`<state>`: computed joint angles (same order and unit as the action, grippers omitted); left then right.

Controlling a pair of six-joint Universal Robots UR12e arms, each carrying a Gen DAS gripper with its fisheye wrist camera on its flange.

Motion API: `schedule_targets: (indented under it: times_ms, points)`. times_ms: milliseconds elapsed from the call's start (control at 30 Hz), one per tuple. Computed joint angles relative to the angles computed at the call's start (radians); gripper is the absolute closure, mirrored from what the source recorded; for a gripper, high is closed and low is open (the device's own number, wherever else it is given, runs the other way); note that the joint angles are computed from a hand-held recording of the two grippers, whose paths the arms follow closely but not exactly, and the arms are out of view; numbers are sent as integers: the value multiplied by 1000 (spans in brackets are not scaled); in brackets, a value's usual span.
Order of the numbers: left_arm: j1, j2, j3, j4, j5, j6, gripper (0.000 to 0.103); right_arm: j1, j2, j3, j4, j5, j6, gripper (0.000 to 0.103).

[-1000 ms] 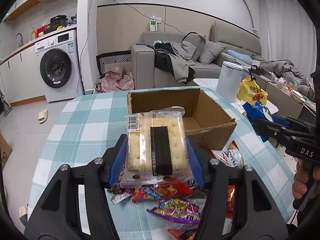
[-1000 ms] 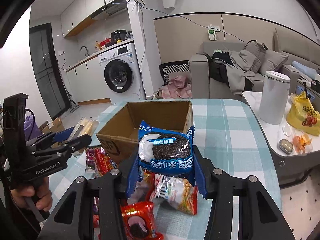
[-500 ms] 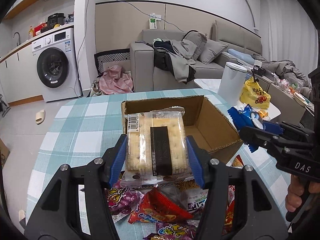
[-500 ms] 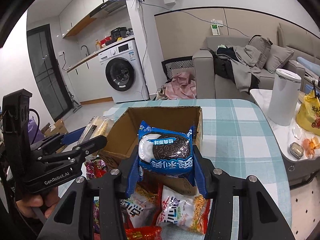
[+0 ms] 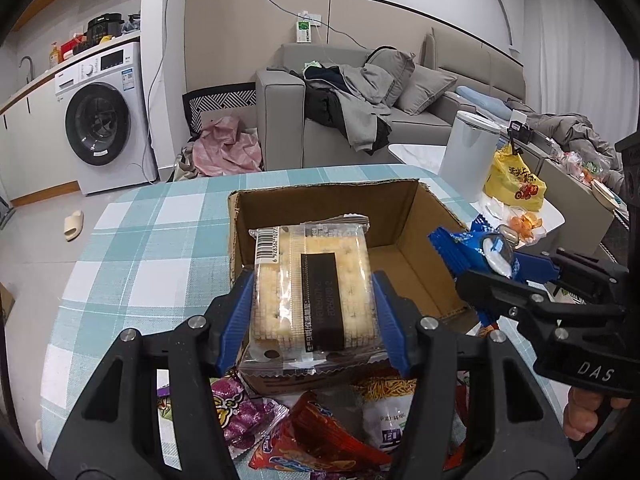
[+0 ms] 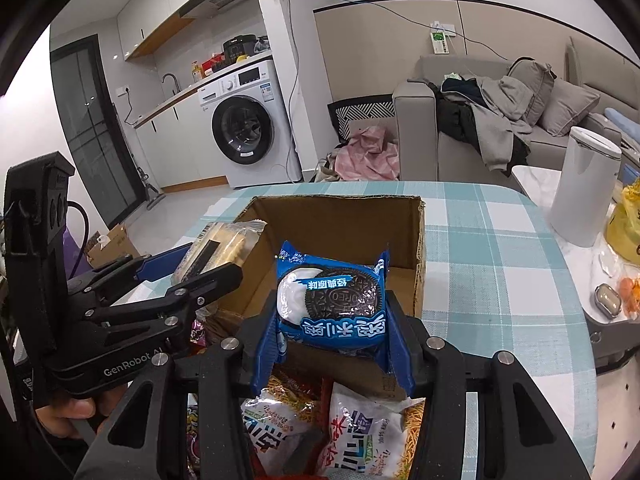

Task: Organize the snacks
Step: 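Carry the cracker pack and blue Oreo packet over the cardboard box with both tools, then open both tools to drop the cracker pack and Oreo packet into the box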

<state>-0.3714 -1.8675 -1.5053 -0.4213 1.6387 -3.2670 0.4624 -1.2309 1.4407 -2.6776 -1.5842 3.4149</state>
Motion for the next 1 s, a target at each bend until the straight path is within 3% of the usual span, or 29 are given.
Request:
schedule_targets:
  times_ms: [500, 667, 700, 800, 900, 967, 1000]
  points:
    - [5, -39, 49, -51, -15, 8, 48, -5, 27, -44, 46, 10, -9, 54]
    - [1, -34, 44, -41, 7, 3, 47, 5, 28, -47, 35, -32, -34, 44]
    - [1, -31, 42, -39, 8, 3, 45, 7, 26, -45, 32, -41, -38, 43]
    - [-2, -23, 35, -36, 26, 0, 22, 8, 18, -34, 15, -48, -41, 36]
    - [-4, -10, 19, -15, 34, 2, 20, 9, 7, -19, -3, -59, -45, 27]
    - [-4, 0, 10, -13, 35, -2, 15, 8, -2, -5, -20, -63, -42, 15]
    - [-7, 4, 7, -14, 45, -6, 9, 7, -8, 5, -36, -66, -40, 14]
